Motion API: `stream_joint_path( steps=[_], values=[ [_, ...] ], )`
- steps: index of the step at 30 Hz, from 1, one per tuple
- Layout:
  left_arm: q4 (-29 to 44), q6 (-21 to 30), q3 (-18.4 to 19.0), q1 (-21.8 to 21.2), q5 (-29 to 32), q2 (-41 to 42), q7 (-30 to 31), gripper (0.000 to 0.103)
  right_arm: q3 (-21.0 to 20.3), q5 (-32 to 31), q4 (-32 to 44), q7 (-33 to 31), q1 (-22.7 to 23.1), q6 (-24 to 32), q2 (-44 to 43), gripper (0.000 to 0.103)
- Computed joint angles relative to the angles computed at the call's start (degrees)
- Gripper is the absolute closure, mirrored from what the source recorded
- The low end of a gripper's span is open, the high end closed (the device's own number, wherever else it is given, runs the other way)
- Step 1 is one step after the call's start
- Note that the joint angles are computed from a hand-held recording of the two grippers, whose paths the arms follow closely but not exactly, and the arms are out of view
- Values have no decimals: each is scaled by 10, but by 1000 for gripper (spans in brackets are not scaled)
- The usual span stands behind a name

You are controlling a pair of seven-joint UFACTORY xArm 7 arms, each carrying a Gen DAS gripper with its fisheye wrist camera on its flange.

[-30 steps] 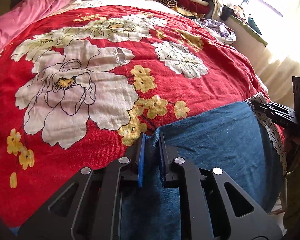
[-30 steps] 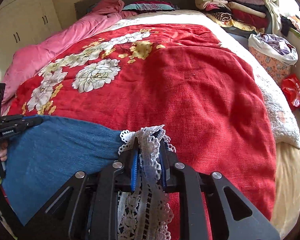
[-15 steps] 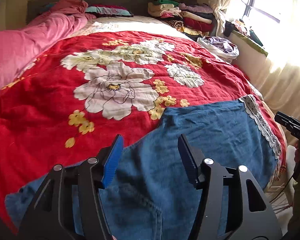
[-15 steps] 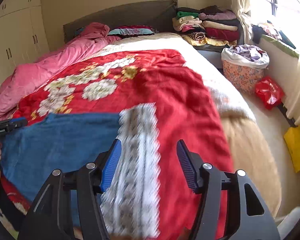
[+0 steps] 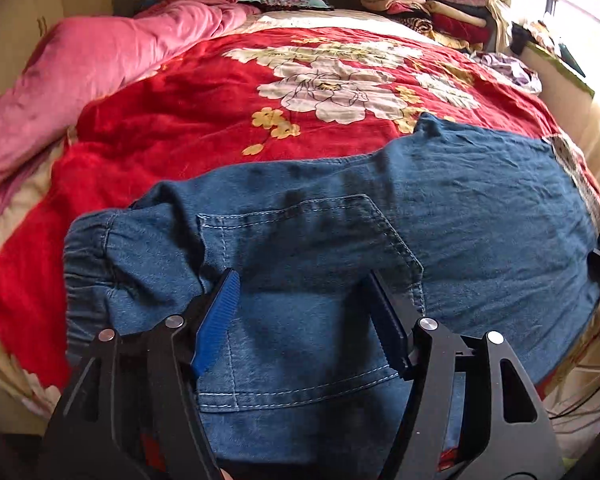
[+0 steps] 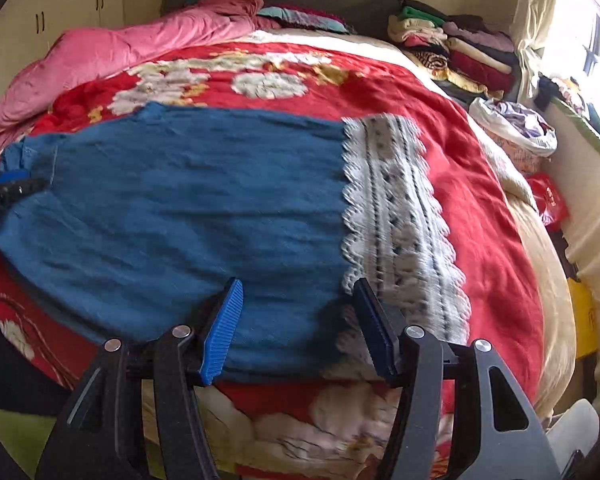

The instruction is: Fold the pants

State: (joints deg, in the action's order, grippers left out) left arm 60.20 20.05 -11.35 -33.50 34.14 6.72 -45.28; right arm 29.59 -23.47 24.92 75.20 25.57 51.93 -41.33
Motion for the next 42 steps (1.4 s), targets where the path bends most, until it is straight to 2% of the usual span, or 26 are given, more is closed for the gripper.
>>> stream_joint_path(
  steps=[1,2,3,7,9,12,16,20,24,26,32,42],
  values=[
    [-2,-4,0,2,-3,0,6,46,-2,14,-18,-1,4,3,-23,47],
    [-1,-3,0,1,-2,1,6,46,-22,22,-46,9,24,-19,-55,47],
    [0,-4,1,0,1,4,3,46,-24,31,-62,14,30,-29,-77,47],
    [3,-6,2,-2,-5,10,7,46,3,28,-55,24,10,-29,-62,47],
    [0,-13,3,-3,-6,9,8,46,1,28,-57,26,10,-32,-63,46],
    [-11,-30,3,-6,7,-4,10,40,-11,38,-66,21,23,-34,-96,46],
    [-17,-40,-11,-5,-4,-24,34,39,15,45,-55,30,32,23,-152,37],
    [-7,-40,-27,-12,1,-33,49,34,24,59,-57,38,43,69,-204,37],
    [23,-33,-38,-23,-19,-18,78,26,31,73,-70,54,52,83,-246,37],
    [55,-19,-40,-36,-18,2,91,23,29,83,-82,61,60,80,-265,37],
    [175,20,-48,-69,-105,90,204,20,25,98,-102,74,63,62,-280,37],
    [478,149,-55,-135,-219,303,392,20,17,108,-141,101,66,19,-293,37]
  ],
)
